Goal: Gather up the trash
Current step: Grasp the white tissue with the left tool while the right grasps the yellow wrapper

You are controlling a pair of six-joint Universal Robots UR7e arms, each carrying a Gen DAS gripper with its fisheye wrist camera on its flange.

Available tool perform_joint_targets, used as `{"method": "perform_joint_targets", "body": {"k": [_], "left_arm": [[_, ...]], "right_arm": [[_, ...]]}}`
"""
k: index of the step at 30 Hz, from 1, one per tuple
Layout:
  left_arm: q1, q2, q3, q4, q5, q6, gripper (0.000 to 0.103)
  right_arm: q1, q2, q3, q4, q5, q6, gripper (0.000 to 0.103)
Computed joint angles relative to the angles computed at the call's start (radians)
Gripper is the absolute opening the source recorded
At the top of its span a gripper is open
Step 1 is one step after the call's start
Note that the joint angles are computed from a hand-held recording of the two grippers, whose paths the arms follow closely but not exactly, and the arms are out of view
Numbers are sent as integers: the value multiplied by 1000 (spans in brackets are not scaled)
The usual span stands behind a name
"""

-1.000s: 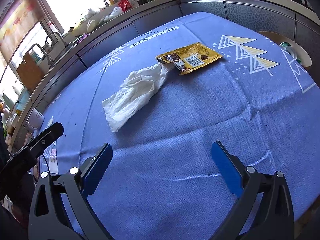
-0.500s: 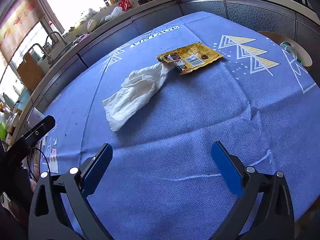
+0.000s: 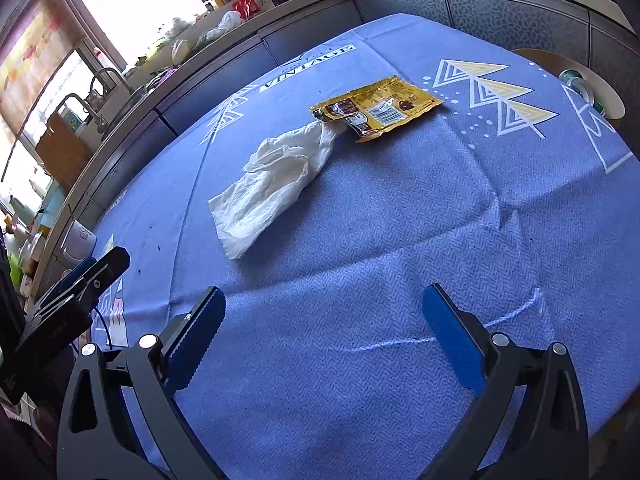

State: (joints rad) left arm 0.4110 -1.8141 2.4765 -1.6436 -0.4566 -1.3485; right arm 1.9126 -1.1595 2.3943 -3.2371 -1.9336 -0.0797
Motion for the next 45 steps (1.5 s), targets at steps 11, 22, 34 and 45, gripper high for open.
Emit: {"method": "perform_joint_targets", "body": {"k": [11, 22, 34, 45], "left_arm": [[27, -11, 27, -124, -22, 104, 99], [137, 260, -5, -680, -76, 588, 92], [254, 566, -177, -853, -98, 833, 55], [290, 518, -155, -970, -234, 888, 24]], "right_arm": [[27, 8, -7, -5, 20, -64, 84], [-72, -33, -103, 50, 50, -76, 48], [-178, 13, -319, 203, 155, -86, 66], [-284, 32, -369, 381, 453, 50, 33]]}}
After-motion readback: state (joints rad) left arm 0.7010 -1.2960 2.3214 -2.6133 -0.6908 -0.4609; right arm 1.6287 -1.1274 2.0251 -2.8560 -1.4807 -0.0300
